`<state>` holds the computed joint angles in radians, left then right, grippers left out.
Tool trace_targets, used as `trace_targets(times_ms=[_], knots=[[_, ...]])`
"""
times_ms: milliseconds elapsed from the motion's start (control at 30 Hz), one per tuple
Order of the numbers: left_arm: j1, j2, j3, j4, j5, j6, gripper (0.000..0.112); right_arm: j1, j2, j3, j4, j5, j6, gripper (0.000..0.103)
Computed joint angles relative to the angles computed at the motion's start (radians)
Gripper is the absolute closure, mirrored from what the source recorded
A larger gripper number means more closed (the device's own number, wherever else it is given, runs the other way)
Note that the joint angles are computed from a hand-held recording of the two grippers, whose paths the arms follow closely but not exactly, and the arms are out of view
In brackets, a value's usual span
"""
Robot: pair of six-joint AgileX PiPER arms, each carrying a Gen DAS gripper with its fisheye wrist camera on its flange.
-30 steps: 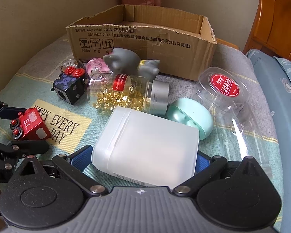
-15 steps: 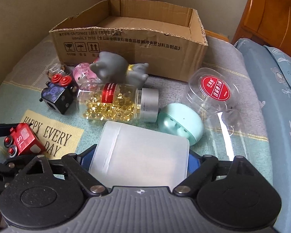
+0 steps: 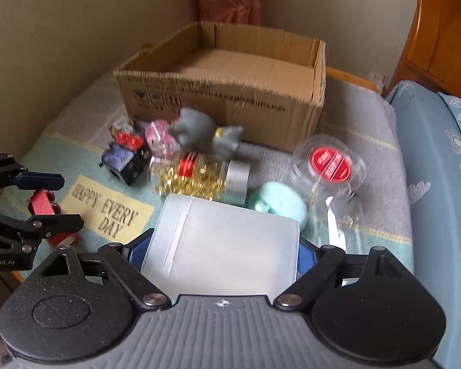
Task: Organize rigid objects
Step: 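Carry the train into the cardboard box and open left gripper while right carries the bottle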
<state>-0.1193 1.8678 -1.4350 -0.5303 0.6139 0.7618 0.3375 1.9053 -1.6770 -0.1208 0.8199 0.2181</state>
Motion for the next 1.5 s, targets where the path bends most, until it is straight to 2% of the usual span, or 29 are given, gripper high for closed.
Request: trace_targets(times_ms=[33, 67, 133, 200, 267, 300, 367, 400, 467, 600, 700, 733, 800, 933, 1033, 1100, 1333, 1500], knots=[[-0.001, 0.000, -0.013, 0.001, 0.006, -0.002, 0.081, -0.005, -0.005, -0.005, 0.004, -0.002, -0.010, 0.012], [-0.002, 0.007, -0.040, 0.018, 0.023, -0.026, 0.092, -0.007, -0.006, -0.006, 0.003, -0.009, -0.015, 0.012], [0.005, 0.033, -0.110, 0.018, 0.077, -0.056, 0.091, -0.018, -0.009, -0.021, 0.011, -0.013, -0.033, 0.012], [0.002, 0.049, -0.148, 0.039, 0.087, -0.085, 0.091, -0.027, -0.010, -0.033, 0.015, -0.019, -0.050, 0.012], [-0.007, 0.047, -0.147, 0.066, 0.064, -0.101, 0.088, -0.035, -0.010, -0.032, 0.014, -0.033, -0.056, 0.012], [-0.006, 0.043, -0.139, 0.060, 0.055, -0.092, 0.083, -0.041, -0.012, -0.028, 0.030, -0.040, -0.067, 0.012], [-0.001, 0.035, -0.115, 0.052, 0.047, -0.080, 0.044, -0.052, -0.013, -0.017, 0.068, -0.055, -0.094, 0.012], [-0.002, 0.022, -0.086, 0.051, 0.022, -0.075, 0.039, -0.058, -0.013, -0.013, 0.083, -0.058, -0.107, 0.012], [-0.006, 0.004, -0.048, 0.072, 0.003, -0.076, 0.039, -0.060, -0.016, -0.001, 0.093, -0.063, -0.115, 0.012], [-0.013, 0.007, -0.007, 0.094, 0.020, -0.135, 0.039, -0.065, -0.024, 0.026, 0.129, -0.088, -0.140, 0.012], [-0.053, 0.028, 0.003, 0.239, 0.001, -0.328, 0.039, -0.062, -0.021, 0.027, 0.132, -0.092, -0.137, 0.012], [-0.056, 0.037, 0.000, 0.244, 0.007, -0.353, 0.040, -0.061, -0.021, 0.027, 0.130, -0.092, -0.135, 0.012], [-0.042, 0.059, -0.019, 0.171, 0.046, -0.325, 0.041, -0.057, -0.024, 0.028, 0.121, -0.093, -0.129, 0.012], [-0.046, 0.079, -0.042, 0.090, 0.046, -0.252, 0.052, -0.053, -0.026, 0.025, 0.105, -0.095, -0.112, 0.012], [-0.084, 0.079, -0.033, 0.170, 0.000, -0.279, 0.058, -0.050, -0.022, 0.017, 0.093, -0.092, -0.100, 0.012], [-0.100, 0.065, -0.009, 0.205, -0.026, -0.278, 0.058, -0.046, -0.018, 0.009, 0.083, -0.088, -0.096, 0.012], [-0.068, 0.057, -0.064, 0.176, 0.033, -0.227, 0.059, -0.052, 0.019, -0.064, 0.085, -0.054, -0.125, 0.012], [-0.050, 0.093, -0.235, 0.205, 0.112, -0.245, 0.059, -0.070, 0.068, -0.189, 0.108, -0.020, -0.176, 0.012]])
